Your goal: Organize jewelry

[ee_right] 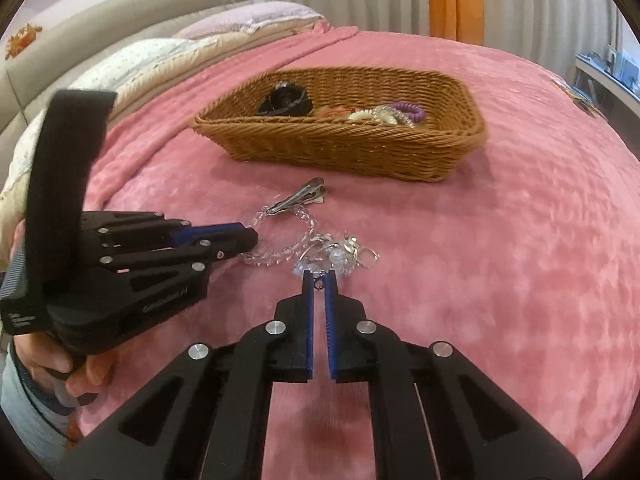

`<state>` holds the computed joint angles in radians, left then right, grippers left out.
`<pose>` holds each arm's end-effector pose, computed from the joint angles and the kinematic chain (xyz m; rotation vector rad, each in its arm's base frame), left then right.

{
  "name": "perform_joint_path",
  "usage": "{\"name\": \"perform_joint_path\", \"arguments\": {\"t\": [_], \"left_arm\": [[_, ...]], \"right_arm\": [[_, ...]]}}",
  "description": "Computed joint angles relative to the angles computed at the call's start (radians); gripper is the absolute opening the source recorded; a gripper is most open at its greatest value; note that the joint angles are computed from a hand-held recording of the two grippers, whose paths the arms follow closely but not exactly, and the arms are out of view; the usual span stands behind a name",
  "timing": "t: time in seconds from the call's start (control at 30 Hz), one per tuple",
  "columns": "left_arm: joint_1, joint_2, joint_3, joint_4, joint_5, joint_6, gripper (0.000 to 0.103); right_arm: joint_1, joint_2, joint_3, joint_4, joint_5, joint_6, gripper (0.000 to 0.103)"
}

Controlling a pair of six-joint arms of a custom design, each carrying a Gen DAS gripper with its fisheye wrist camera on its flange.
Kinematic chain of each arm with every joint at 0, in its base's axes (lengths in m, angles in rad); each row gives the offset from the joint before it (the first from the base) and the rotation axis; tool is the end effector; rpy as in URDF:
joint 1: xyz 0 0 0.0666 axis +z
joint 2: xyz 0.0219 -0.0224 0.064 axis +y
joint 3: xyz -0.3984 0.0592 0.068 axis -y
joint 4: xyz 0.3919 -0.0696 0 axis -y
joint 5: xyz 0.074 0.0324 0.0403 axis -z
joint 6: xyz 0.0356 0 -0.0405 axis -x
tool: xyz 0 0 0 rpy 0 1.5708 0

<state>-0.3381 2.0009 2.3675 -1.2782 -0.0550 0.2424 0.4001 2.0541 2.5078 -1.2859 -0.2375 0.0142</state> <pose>0.6445 -0.2250 0.5181 0.0957 2.4873 -0.1781 0.6347 0.2771 0.5431 -0.6074 2.3465 0.4632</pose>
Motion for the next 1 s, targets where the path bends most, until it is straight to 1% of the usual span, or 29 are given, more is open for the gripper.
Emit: {"name": "perform_joint_path", "arguments": {"t": [0.07,0.13,0.27,0.33,0.37,0.47,0.53,0.57,0.6,0.63,0.67,0.7,0.73,0.77,0.83,0.9,0.97,1.0], "left_arm": [[0.001,-0.032,-0.048,0.018,0.009,0.008,0.006],[0.004,-0.085,-0.127,0.051,0.025,0.025,0.006],[0.004,-0.184,-0.269,0.098,0.024,0.057,0.006],[0.008,-0.227,-0.328,0.107,0.048,0.061,0.006],[0.01,-0.248,-0.358,0.114,0.08,0.062,0.006],[0.006,-0.277,-0.395,0.12,0.119,0.059,0.007],[0.003,-0.289,-0.41,0.123,0.133,0.058,0.008],[0.001,-0.297,-0.418,0.127,0.126,0.056,0.012],[0.002,-0.301,-0.422,0.129,0.122,0.055,0.02],[0.002,-0.305,-0.427,0.135,0.119,0.061,0.027],[0.004,-0.309,-0.429,0.143,0.119,0.068,0.04],[0.008,-0.314,-0.434,0.158,0.118,0.078,0.044],[0.01,-0.317,-0.436,0.174,0.111,0.081,0.044],[0.01,-0.316,-0.433,0.178,0.107,0.079,0.044],[0.009,-0.294,-0.408,0.171,0.101,0.075,0.046],[0.005,-0.262,-0.376,0.151,0.078,0.071,0.052],[0.002,-0.234,-0.349,0.129,0.056,0.072,0.053],[0.001,-0.231,-0.348,0.128,0.052,0.067,0.055]], "right_arm": [[-0.006,-0.042,-0.066,0.029,-0.007,-0.012,0.004],[-0.014,-0.075,-0.116,0.049,-0.011,-0.023,0.004],[-0.022,-0.139,-0.21,0.082,-0.007,-0.028,0.004],[-0.022,-0.158,-0.243,0.082,-0.004,-0.023,0.004],[-0.02,-0.164,-0.253,0.079,0.001,-0.022,0.004],[-0.02,-0.187,-0.296,0.075,0.011,-0.021,0.005],[-0.023,-0.186,-0.294,0.049,-0.01,-0.023,0.005],[-0.026,-0.186,-0.295,0.045,-0.02,-0.028,0.006],[-0.028,-0.187,-0.295,0.043,-0.033,-0.035,0.008],[-0.03,-0.192,-0.301,0.049,-0.038,-0.038,0.014],[-0.029,-0.193,-0.302,0.054,-0.035,-0.04,0.027],[-0.027,-0.197,-0.306,0.066,-0.02,-0.042,0.033],[-0.023,-0.198,-0.305,0.08,-0.003,-0.044,0.045],[-0.021,-0.193,-0.297,0.083,-0.005,-0.046,0.048],[-0.019,-0.17,-0.265,0.075,-0.016,-0.058,0.048],[-0.013,-0.127,-0.21,0.043,0.002,-0.064,0.048],[-0.008,-0.094,-0.172,0.016,0.013,-0.073,0.048],[-0.007,-0.076,-0.147,-0.002,0.014,-0.079,0.048]]}}
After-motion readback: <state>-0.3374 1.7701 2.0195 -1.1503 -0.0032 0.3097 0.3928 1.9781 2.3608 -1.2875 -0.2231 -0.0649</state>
